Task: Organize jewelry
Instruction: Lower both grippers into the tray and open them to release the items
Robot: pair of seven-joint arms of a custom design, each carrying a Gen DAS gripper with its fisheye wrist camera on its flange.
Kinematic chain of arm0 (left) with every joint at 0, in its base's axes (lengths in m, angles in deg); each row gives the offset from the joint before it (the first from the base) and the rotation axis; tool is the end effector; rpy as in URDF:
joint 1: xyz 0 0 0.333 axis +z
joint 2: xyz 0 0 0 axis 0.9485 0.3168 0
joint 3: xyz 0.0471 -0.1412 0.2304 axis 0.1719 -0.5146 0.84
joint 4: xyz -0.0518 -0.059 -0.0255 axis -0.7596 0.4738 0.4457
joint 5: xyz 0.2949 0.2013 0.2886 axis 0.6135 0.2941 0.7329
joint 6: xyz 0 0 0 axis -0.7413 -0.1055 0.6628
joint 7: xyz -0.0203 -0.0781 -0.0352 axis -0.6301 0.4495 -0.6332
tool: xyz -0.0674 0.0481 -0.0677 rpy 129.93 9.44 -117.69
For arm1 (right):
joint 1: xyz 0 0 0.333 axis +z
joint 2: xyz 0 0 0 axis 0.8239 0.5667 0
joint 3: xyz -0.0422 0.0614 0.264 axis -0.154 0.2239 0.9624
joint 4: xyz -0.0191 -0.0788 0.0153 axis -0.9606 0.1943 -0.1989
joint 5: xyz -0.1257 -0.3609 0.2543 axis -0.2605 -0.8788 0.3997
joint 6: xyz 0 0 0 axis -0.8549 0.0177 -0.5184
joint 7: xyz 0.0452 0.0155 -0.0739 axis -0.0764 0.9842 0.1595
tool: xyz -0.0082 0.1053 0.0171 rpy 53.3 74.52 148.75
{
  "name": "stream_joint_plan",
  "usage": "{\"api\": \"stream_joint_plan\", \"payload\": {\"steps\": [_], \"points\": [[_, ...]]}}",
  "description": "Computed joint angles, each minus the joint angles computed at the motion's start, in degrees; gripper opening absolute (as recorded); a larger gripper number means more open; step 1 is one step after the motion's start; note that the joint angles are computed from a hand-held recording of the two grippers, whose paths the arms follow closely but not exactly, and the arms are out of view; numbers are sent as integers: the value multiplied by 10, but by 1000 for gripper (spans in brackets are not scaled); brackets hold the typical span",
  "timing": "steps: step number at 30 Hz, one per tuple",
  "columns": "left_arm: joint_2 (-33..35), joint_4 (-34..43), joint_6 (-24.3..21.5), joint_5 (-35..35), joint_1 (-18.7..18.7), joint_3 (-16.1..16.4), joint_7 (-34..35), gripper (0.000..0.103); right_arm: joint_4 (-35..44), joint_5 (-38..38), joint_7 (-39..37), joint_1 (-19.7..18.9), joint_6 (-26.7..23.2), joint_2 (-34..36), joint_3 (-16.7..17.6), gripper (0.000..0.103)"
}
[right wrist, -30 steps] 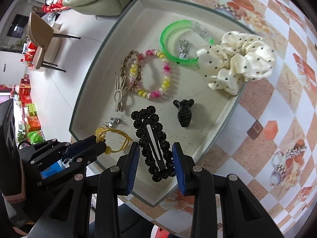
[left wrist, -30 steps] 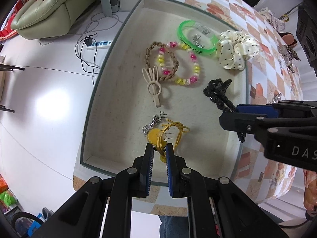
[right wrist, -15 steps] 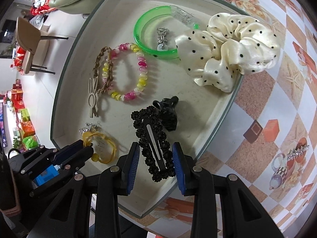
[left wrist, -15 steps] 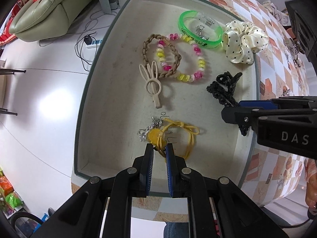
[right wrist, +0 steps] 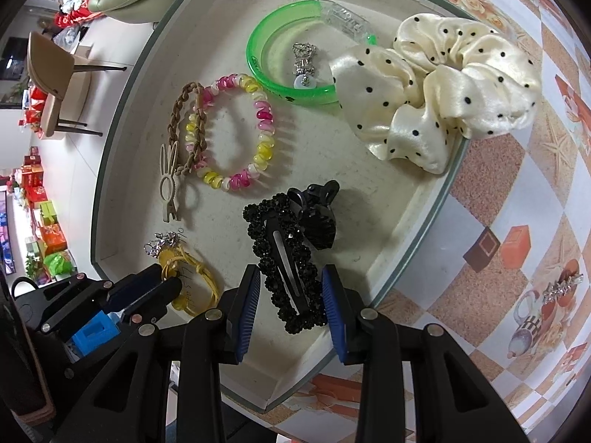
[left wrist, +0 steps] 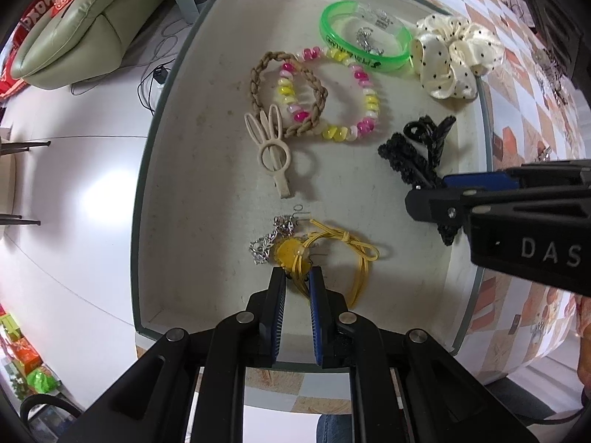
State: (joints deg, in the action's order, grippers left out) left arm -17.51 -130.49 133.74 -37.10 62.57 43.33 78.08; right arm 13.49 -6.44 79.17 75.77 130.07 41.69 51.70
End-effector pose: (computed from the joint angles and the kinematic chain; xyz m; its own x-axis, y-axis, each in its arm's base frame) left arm 0.6498 -0.2317 0.5490 -0.4589 -0.8854 0.0735 -0.8878 0.4603 0.0015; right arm 0.6615 0.3241 0.5341 -0.1692 -0.9472 -0.2722 -0.9816 0.1371 0.1332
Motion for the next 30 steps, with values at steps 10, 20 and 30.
{"api": "stream_joint_plan", "payload": {"steps": [10,20,30], "points": [[-7,-1,2,5,-3,-2,16,17,-20,4,1,-6,3,-16,-2,38],[-6,11,-7,0,1,-2,55,17,-14,4,47,-2,5,-22,-2,44],[1,28,-1,-3,4,0,71,17,-20,-6,83,5,24,-47,-2,65]]}}
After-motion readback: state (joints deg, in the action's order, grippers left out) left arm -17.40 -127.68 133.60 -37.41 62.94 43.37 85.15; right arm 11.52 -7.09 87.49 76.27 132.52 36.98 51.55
